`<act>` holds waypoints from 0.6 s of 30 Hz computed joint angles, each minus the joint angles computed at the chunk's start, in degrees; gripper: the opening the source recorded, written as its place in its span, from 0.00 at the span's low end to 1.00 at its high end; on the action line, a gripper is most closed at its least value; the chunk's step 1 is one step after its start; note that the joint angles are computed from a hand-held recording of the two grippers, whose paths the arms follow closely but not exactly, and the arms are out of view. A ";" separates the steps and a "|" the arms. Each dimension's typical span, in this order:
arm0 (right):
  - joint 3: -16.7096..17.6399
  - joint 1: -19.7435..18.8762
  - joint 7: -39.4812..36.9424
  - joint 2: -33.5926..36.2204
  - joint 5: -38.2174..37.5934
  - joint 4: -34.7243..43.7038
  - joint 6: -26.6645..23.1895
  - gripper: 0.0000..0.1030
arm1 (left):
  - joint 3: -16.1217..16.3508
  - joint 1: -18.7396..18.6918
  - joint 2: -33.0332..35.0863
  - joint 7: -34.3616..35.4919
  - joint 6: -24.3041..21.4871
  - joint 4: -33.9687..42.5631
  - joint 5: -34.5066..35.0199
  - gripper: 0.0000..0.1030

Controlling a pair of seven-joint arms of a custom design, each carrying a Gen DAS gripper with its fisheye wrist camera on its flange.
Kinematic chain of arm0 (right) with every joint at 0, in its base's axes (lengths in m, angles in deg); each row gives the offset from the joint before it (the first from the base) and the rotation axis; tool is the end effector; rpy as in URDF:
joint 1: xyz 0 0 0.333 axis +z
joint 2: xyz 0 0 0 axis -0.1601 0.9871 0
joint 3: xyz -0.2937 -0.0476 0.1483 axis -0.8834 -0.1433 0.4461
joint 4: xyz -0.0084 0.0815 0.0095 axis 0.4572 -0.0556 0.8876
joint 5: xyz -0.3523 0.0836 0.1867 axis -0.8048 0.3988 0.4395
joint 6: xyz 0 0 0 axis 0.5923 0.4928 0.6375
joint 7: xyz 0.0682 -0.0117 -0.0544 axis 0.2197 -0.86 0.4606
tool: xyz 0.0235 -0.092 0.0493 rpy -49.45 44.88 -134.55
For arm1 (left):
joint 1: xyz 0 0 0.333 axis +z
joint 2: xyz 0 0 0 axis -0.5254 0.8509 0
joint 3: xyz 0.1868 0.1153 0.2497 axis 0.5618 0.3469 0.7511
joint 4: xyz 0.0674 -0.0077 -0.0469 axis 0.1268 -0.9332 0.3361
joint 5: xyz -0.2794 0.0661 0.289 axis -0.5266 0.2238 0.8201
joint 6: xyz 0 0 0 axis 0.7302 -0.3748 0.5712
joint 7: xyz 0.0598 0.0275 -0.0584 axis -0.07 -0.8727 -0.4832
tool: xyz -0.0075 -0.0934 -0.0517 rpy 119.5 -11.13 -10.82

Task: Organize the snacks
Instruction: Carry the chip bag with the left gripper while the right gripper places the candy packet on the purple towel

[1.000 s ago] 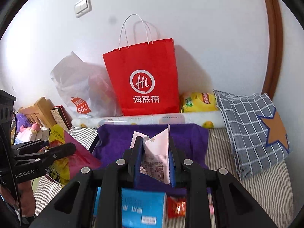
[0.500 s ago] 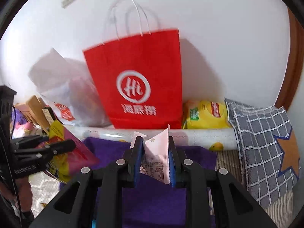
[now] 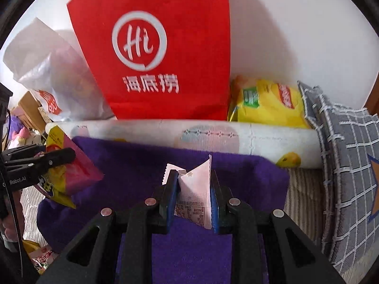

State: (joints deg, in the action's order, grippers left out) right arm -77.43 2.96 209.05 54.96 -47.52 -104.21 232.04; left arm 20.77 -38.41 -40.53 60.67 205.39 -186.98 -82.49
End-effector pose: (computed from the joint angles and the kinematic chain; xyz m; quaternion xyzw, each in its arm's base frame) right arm 0.5033 0.1687 0.4540 -0.6248 0.7249 -0.1514 0.2473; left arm 0.5756 -0.1594 0.4721 -0.5076 0.8068 -0.2947 0.0680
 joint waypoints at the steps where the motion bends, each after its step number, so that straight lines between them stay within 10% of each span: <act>1: -0.12 0.14 -0.40 0.17 0.35 0.05 -0.02 0.24 | 0.02 0.03 0.17 -0.15 -0.13 0.04 -0.04 0.35; 18: -0.53 1.80 -6.58 2.54 4.13 1.97 -2.79 0.25 | -0.37 -0.01 0.78 -0.74 -1.39 0.25 0.58 0.35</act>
State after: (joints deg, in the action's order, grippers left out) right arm -77.96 4.76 202.48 57.50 -43.39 -102.24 229.24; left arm 20.40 -38.42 -39.75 59.93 204.01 -186.73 -81.91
